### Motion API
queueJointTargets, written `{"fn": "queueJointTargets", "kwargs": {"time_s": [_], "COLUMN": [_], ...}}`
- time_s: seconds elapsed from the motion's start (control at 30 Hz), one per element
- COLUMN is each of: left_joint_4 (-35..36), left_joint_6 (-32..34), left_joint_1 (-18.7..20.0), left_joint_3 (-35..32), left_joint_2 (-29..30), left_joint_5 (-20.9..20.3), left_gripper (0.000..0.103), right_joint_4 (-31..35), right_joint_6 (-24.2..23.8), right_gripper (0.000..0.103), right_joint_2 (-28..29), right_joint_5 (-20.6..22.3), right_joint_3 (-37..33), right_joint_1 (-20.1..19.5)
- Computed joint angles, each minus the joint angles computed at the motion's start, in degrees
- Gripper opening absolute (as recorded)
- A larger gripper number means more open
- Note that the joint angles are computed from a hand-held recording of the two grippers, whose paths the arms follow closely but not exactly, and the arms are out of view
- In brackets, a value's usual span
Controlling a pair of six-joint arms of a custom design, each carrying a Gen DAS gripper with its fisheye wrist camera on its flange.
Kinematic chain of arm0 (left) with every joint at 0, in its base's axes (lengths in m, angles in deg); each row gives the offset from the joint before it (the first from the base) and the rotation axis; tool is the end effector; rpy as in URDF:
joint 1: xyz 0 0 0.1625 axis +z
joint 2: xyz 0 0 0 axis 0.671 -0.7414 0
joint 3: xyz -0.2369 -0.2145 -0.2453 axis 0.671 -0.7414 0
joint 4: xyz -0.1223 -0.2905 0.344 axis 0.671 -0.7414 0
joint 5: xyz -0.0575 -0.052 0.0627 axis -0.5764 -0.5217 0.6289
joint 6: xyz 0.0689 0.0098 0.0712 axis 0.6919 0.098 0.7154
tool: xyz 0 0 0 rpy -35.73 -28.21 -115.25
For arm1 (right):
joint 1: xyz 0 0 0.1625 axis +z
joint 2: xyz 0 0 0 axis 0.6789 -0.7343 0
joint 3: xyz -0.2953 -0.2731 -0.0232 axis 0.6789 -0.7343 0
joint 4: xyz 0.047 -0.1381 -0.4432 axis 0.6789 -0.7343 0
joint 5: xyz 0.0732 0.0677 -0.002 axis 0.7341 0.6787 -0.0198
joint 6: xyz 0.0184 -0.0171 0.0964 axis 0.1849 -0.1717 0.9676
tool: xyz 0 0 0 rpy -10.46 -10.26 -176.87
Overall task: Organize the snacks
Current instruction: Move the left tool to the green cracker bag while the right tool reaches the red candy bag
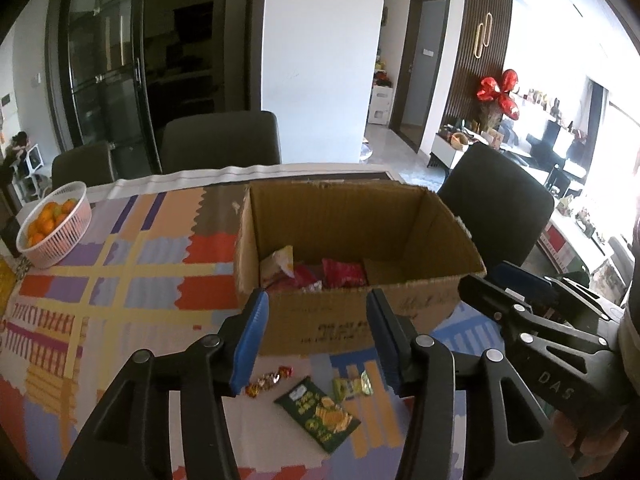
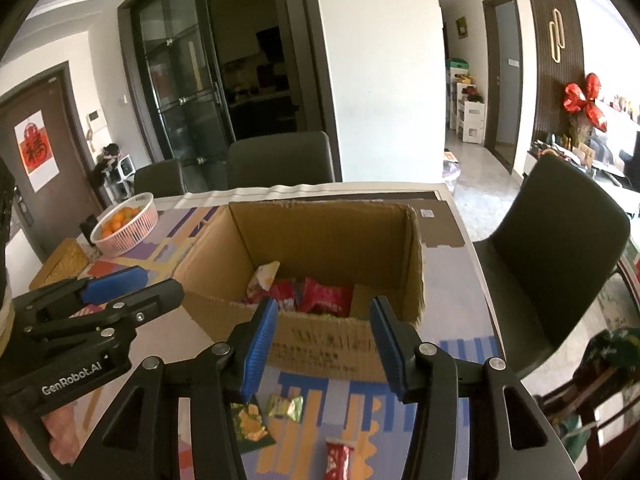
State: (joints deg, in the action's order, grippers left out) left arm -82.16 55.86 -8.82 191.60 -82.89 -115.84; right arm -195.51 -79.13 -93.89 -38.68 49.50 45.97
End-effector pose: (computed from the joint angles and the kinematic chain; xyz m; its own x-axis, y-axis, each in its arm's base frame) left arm -0.4177 -0.5126 0.0166 -0.6967 0.4222 -0.5800 0.6809 0.6436 -0.3494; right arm 0.0820 -0.4780 0.3333 -0.7922 0.0898 0.6036 -0.4368 0.6074 -0.6636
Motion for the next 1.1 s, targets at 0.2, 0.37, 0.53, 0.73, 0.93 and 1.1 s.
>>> {"fn": "queueJointTargets", "kwargs": {"time_s": [0.2,0.37,0.53,0.73,0.93,1.1], "left_joint_4": [1.86,4.05,5.99,8.35,10.69,12.23], "left_joint_6": [-2.76,-5.71,-8.45,-11.57,-14.28,-15.65], "left_joint_1": [-0.60,-0.52,-0.03,1.30,2.61,4.15], "left_joint_3": [2.60,3.80,4.43,4.94,4.73,3.53], "left_joint_2": [-0.90,-0.74,-0.10,1.01,2.40,3.96], "left_joint_5": [-0.55,-1.09,-1.95,-3.60,-5.07,-7.35], "left_gripper": [0.054,0.055,0.055,0.055,0.057,0.058], "right_joint_4": [1.45,3.40,3.81,3.11,3.61,3.82], "right_joint_6": [1.63,3.08,3.87,3.58,3.71,3.86], "right_gripper": [0.049,0.052,0.052,0.052,0.052,0.052], "right_joint_2": [-2.58,-3.86,-3.84,-2.86,-1.61,-0.38], "right_joint_5": [0.59,0.56,0.45,-0.99,-1.78,-2.51], "right_joint_3": [3.12,5.10,6.50,7.89,8.70,9.13], "right_joint_1": [-1.19,-2.71,-4.24,-5.83,-7.17,-8.13]}}
